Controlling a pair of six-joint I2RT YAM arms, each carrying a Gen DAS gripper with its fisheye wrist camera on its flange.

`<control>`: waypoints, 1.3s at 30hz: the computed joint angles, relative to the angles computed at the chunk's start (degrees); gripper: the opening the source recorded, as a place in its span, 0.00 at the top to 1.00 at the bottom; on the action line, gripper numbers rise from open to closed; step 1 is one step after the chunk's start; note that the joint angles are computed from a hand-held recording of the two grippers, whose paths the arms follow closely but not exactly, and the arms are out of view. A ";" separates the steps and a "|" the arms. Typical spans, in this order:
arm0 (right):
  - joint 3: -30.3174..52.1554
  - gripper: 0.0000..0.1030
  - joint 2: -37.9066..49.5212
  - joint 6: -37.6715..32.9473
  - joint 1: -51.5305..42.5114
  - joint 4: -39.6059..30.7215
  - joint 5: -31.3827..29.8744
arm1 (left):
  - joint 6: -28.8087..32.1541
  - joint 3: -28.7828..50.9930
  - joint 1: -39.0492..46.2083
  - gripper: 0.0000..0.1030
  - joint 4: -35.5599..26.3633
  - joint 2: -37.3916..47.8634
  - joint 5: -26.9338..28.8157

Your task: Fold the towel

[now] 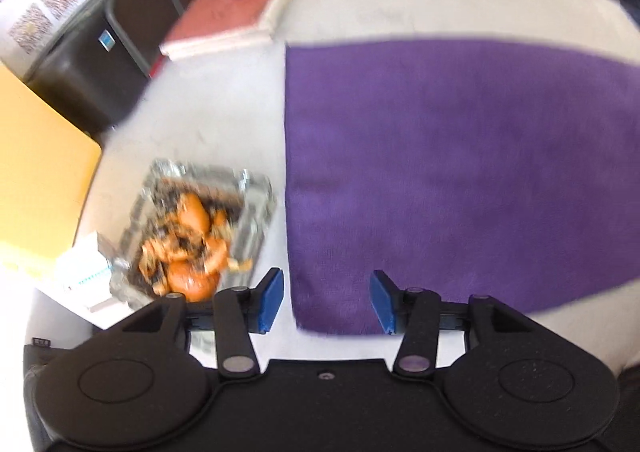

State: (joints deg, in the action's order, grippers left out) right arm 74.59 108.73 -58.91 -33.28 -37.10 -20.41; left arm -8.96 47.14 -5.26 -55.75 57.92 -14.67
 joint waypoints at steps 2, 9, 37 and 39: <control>0.83 0.15 -0.14 1.30 0.49 -0.78 0.63 | -1.18 1.00 -0.90 0.56 3.74 1.24 0.74; 2.98 0.15 0.56 8.33 0.83 -1.02 -8.22 | -0.49 7.76 -3.42 0.56 24.08 27.38 2.73; 16.91 0.14 15.38 10.80 1.13 3.29 -9.30 | 3.13 31.58 -8.56 0.54 28.39 55.26 4.23; 18.57 0.14 16.39 11.05 0.59 2.89 -9.09 | 3.06 33.81 -8.99 0.54 27.90 56.87 4.44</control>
